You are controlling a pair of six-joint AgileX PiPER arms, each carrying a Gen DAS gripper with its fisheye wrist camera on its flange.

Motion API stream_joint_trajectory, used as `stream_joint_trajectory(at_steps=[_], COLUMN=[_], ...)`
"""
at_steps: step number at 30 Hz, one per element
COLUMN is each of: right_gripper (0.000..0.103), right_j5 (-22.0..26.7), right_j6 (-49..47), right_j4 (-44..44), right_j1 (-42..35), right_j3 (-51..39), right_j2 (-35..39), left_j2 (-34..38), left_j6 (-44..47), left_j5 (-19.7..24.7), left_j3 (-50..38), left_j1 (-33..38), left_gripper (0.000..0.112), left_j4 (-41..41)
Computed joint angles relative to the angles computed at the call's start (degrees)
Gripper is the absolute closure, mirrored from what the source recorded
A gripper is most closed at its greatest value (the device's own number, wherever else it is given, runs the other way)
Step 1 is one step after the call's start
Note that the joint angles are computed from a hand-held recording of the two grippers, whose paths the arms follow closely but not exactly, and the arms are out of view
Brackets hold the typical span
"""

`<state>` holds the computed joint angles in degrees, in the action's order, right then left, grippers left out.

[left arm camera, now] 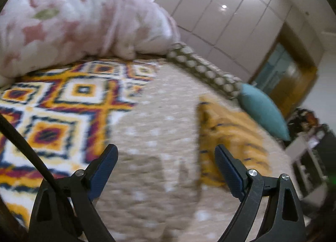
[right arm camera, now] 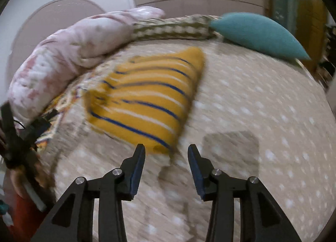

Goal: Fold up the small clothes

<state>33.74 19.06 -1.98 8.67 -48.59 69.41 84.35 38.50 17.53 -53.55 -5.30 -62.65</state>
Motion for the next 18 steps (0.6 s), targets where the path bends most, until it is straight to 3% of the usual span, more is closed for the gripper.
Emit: stream_joint_trajectory(at_steps=[5, 7, 9, 10, 11, 14, 18], right_gripper=[0.057, 0.057, 0.057, 0.057, 0.057, 0.057, 0.057], right_j5=[-3.04, -3.65, -3.80, -3.86, -3.99, -3.90, -3.58], right_j6=[-5.51, -7.12, -6.97, -6.05, -4.78, -5.90, -10.70], right_j4=[8.32, 10.47, 10.04, 9.10, 8.10, 9.34, 14.59], right_j1=[-7.61, -8.73, -8.92, -8.71, -8.37, -9.50, -11.70], right_j3=[4.12, 5.01, 5.80, 6.21, 6.61, 7.67, 6.62], right_j2=[-2.14, -2.92, -3.53, -3.87, -4.18, -4.90, -3.51], left_j2=[4.42, 7.69, 12.41, 15.27, 16.96, 17.53, 16.31], left_j6=[-15.79, -23.37, -25.72, -27.07, -26.13, -15.74, -8.88], left_j5=[0.53, 1.24, 4.99, 7.95, 9.27, 6.50, 5.41], left_j3=[-9.80, -13.86, -18.58, -21.03, -21.65, -17.22, -14.97], left_j1=[-8.37, -10.44, -10.78, -10.56, -10.08, -8.57, -7.98], left_gripper=[0.017, 0.024, 0.061, 0.070, 0.075, 0.075, 0.066], left_j4=[16.50, 25.28, 27.93, 28.88, 27.55, 16.60, 10.49])
